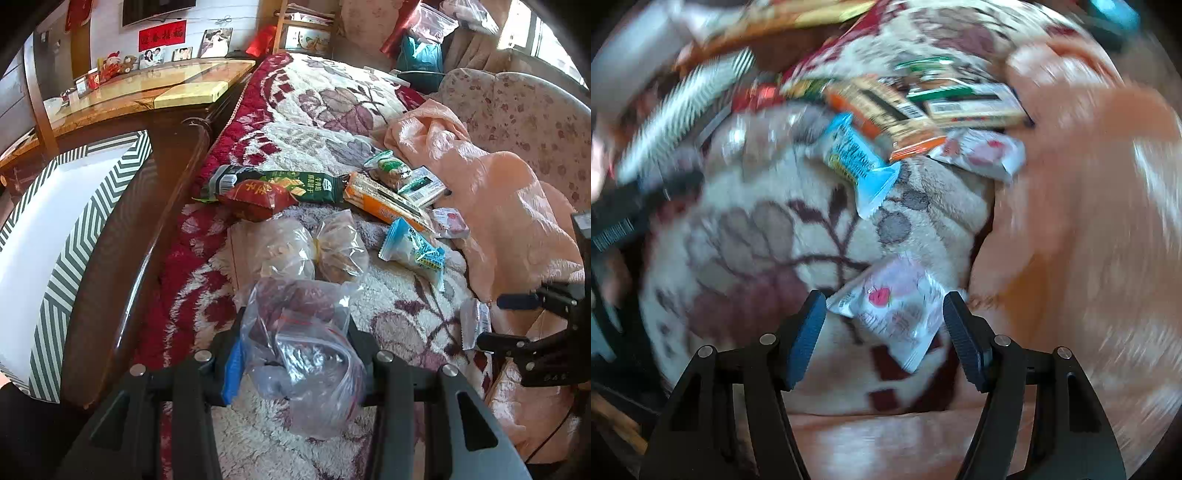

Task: Organize snacks
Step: 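Grasp the pink strawberry-printed packet with the right tool and lift it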

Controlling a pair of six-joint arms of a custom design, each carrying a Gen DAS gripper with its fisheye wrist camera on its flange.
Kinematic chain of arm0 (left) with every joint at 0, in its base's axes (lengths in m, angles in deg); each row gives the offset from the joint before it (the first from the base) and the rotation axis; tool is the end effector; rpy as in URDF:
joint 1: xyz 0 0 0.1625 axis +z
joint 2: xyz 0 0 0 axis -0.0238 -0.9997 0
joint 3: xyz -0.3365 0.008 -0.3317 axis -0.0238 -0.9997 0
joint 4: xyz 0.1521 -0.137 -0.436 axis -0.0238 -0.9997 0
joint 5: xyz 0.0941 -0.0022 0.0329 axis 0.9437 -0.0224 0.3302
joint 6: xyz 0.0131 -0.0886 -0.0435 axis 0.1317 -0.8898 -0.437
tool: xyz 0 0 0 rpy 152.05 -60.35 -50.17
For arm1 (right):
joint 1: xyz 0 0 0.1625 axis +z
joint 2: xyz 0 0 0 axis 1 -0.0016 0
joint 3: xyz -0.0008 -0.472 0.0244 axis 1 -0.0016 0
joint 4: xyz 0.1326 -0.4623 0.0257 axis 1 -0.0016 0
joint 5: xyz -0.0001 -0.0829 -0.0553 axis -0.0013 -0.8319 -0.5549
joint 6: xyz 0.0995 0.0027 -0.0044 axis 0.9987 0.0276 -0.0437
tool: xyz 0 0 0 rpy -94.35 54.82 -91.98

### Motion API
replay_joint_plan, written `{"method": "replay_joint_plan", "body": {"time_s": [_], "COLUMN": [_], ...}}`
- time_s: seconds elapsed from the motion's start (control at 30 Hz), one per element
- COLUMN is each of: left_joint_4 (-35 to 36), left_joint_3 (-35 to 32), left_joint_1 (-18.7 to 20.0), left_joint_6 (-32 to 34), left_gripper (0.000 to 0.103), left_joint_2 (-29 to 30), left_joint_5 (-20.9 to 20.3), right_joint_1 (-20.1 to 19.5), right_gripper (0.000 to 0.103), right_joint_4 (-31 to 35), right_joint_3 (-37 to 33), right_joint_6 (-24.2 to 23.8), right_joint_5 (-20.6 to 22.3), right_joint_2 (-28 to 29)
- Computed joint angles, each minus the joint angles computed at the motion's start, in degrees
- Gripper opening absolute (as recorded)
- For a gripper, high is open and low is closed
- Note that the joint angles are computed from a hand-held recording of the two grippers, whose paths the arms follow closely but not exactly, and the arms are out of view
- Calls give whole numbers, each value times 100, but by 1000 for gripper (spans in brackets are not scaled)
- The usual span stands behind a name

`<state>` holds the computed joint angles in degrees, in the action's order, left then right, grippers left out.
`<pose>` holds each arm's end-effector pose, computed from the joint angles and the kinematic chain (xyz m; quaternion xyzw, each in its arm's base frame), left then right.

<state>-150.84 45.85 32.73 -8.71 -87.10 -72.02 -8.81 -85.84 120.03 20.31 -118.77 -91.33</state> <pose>-0.4138 -0.4916 -0.0300 0.1319 0.9110 -0.2685 0.2839 0.0013 -0.5139 0.3964 0.2670 -0.9048 0.0425 0.3290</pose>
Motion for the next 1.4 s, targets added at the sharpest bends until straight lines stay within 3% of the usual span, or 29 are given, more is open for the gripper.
{"method": "replay_joint_plan", "body": {"time_s": [0.07,0.17,0.23,0.33,0.43,0.53,0.6,0.67,0.8,1.03,1.17,1.4], "left_joint_4": [33,78,94,113,104,83,80,67,82,82,80,373], "left_joint_3": [-4,-28,-36,-48,-50,-47,-45,-35,-31,-6,-20,-50], "left_joint_1": [11,12,11,24,15,18,19,11,11,4,8,-39], "left_joint_6": [-34,-62,-64,-68,-41,-34,-29,-28,-78,-135,-148,-306], "left_gripper": [48,48,48,48,48,48,48,48,48,48,48,48], "left_joint_2": [-3,13,22,29,36,29,26,16,-2,-31,-30,-92], "left_joint_5": [-15,-29,-30,-76,-82,-91,-88,-71,-59,-30,-32,199], "right_joint_1": [79,153,163,119,74,-82,-152,-152,-74,35,37,330], "right_gripper": [66,66,66,66,66,66,54,51,33,32,25,24], "right_joint_4": [6,478,375,290,559,1151,1372,1308,1205,1145,1501,1447], "right_joint_3": [-13,-143,-99,-192,-450,-814,-957,-957,-764,-540,-634,-635], "right_joint_6": [-585,-926,-1240,-1281,-901,-301,-86,-156,-426,-338,-70,158], "right_joint_5": [-207,-657,-840,-953,-970,-662,-519,-444,-82,225,740,1420], "right_joint_2": [131,348,410,545,760,859,898,887,627,513,462,685]}}
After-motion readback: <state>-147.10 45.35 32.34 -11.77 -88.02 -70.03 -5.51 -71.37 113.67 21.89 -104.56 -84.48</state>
